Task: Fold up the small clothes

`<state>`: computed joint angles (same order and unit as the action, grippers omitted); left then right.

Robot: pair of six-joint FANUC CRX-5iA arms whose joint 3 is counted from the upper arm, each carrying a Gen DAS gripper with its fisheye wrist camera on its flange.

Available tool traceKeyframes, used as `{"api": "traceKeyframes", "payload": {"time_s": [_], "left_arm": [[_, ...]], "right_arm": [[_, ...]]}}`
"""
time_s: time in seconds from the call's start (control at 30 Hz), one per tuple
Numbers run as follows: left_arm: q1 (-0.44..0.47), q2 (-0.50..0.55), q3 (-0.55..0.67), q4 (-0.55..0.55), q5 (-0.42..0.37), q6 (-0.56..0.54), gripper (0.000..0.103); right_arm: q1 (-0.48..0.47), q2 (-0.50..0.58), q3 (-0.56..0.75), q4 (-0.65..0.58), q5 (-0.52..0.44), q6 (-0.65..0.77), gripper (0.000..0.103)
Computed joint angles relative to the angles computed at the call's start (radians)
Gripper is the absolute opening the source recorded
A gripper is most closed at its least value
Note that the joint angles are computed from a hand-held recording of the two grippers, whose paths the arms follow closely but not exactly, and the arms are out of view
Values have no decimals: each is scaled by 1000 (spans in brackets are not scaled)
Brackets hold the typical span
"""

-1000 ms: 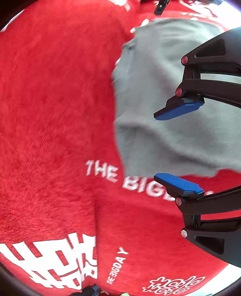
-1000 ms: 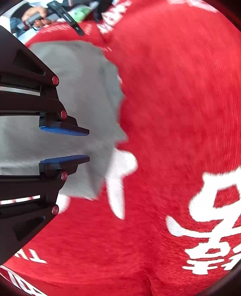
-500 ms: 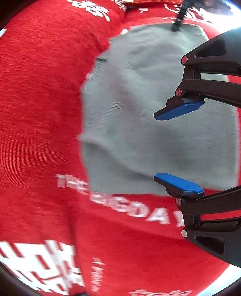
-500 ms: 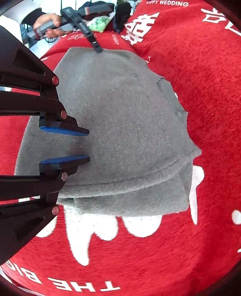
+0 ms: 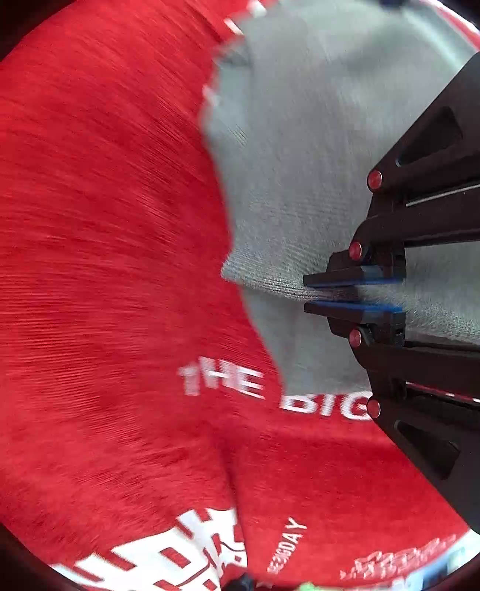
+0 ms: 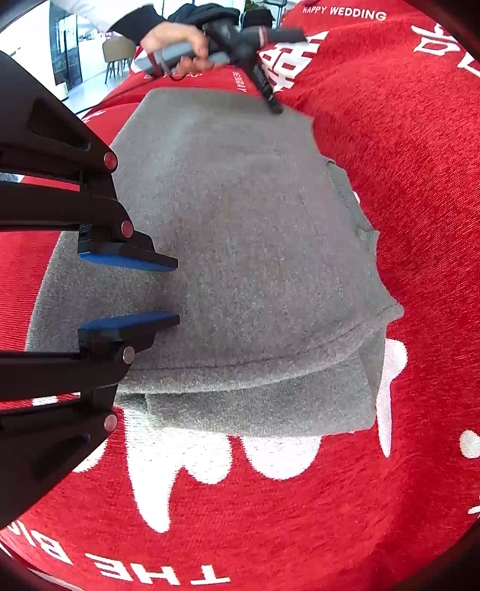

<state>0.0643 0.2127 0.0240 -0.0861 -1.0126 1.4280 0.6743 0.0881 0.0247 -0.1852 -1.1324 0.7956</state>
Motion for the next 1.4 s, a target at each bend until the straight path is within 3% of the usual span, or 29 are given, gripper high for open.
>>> {"api": "traceKeyframes", "payload": {"time_s": [0.03, 0.1, 0.13, 0.23, 0.37, 0.43, 0.63, 0.7, 0.83, 0.87, 0.9, 0.93, 0.97, 1.0, 1.17, 1.3, 1.33, 1.37, 1.4], "left_arm": [[0, -10, -11, -10, 19, 18, 19], [-18, -17, 16, -78, -12, 94, 40], [-22, -25, 27, -100, -32, 113, 43], [8, -81, 10, -65, -63, 80, 44], [92, -158, -86, 174, -121, -74, 44], [103, -181, -133, 234, -153, -116, 44], [114, -231, -249, 193, -199, -78, 44], [147, -285, -301, 214, -181, -103, 44], [191, -342, -315, 208, -250, -113, 44], [194, -357, -312, 187, -265, -85, 57], [208, -376, -319, 179, -269, -58, 81], [234, -402, -347, 195, -252, -54, 85], [280, -432, -388, 248, -235, -63, 85], [309, -437, -408, 287, -243, -64, 85], [394, -390, -497, 435, -248, 0, 85], [381, -383, -532, 508, -189, 29, 82], [385, -383, -543, 535, -176, 19, 76], [380, -380, -543, 538, -165, 31, 62], [373, -375, -536, 526, -155, 43, 33]], "right_arm": [[-1, 2, 4, -3, -5, 1, 25], [-9, 5, 18, -14, -26, 10, 25], [-13, 6, 22, -18, -34, 9, 25], [-17, -4, 27, 1, -58, -33, 25], [-19, -49, 3, 31, -42, -102, 25], [-13, -53, 4, 33, -38, -96, 25], [12, 15, 41, -4, -144, -11, 25], [21, -27, -13, 4, -114, -29, 25], [24, -111, -80, 2, -101, -148, 25], [25, -135, -98, -5, -87, -177, 30], [30, -170, -123, -15, -63, -216, 35], [38, -193, -141, -20, -42, -244, 51], [45, -221, -164, -33, -15, -275, 67], [48, -241, -182, -53, 11, -294, 70], [65, -338, -328, -109, 215, -497, 70], [119, -413, -495, 31, 471, -817, 70], [134, -422, -530, 79, 524, -910, 70], [142, -429, -561, 115, 564, -997, 70], [151, -438, -582, 147, 589, -1063, 67]]}}
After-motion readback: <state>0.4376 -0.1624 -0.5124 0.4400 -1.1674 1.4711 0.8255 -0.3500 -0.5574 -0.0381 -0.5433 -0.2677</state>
